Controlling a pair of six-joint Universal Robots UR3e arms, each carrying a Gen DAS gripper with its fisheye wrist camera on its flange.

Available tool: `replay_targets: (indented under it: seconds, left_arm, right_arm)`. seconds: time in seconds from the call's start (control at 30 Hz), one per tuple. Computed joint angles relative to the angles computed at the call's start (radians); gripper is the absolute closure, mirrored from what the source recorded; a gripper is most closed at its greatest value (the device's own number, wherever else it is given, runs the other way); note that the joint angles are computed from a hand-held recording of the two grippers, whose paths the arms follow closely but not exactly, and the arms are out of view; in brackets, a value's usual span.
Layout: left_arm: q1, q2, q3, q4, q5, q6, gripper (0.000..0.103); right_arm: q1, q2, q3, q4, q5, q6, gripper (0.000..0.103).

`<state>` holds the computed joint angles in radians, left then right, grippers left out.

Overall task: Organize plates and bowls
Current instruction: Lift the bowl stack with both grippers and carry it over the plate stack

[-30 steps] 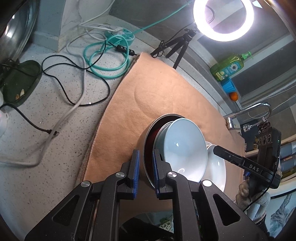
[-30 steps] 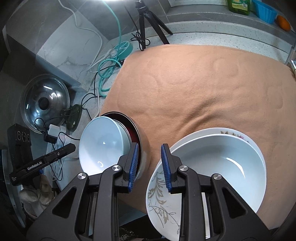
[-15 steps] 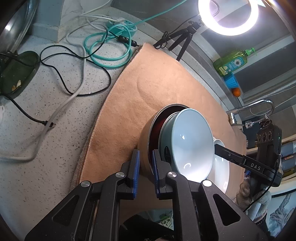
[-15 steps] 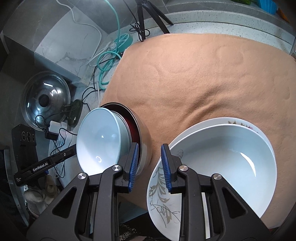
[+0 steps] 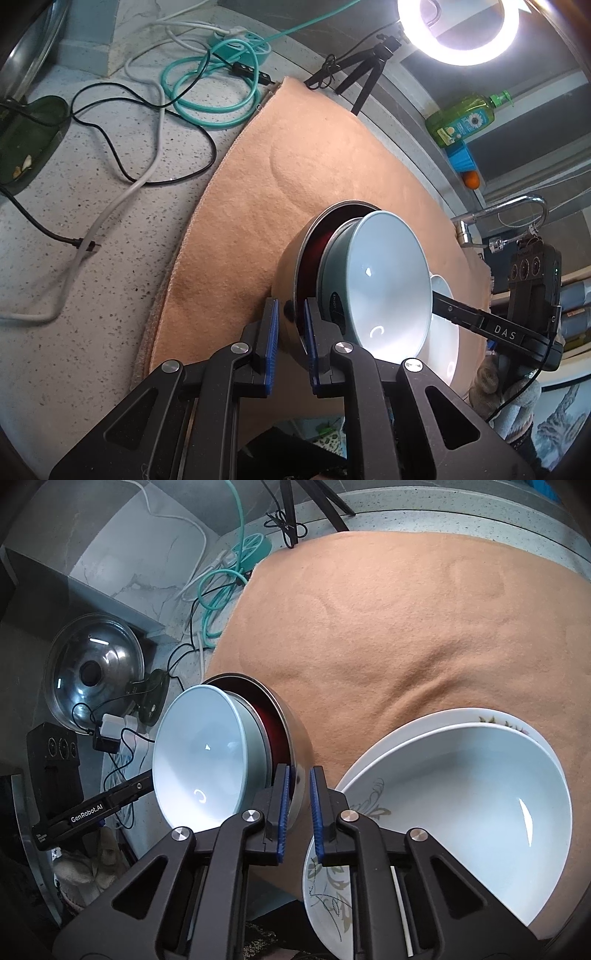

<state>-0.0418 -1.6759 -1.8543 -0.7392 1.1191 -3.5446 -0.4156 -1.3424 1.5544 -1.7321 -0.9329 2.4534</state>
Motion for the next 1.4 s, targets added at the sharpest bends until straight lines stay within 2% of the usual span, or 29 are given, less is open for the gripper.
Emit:
replay_targets:
  seconds: [0.93, 1.4]
  left_arm:
    - [-0.02, 0.004, 0.022, -0.002, 0.035, 0.007, 0.094]
    - [-0.057, -0.009, 0.123, -0.022, 0.04, -0.001, 0.094]
  right_arm:
    - [0.029, -0.038, 0.042, -0.076, -0.022, 0.002, 0.094]
    - [-0.049, -0.115, 0.009, 0.031, 0.026, -0.061, 0.094]
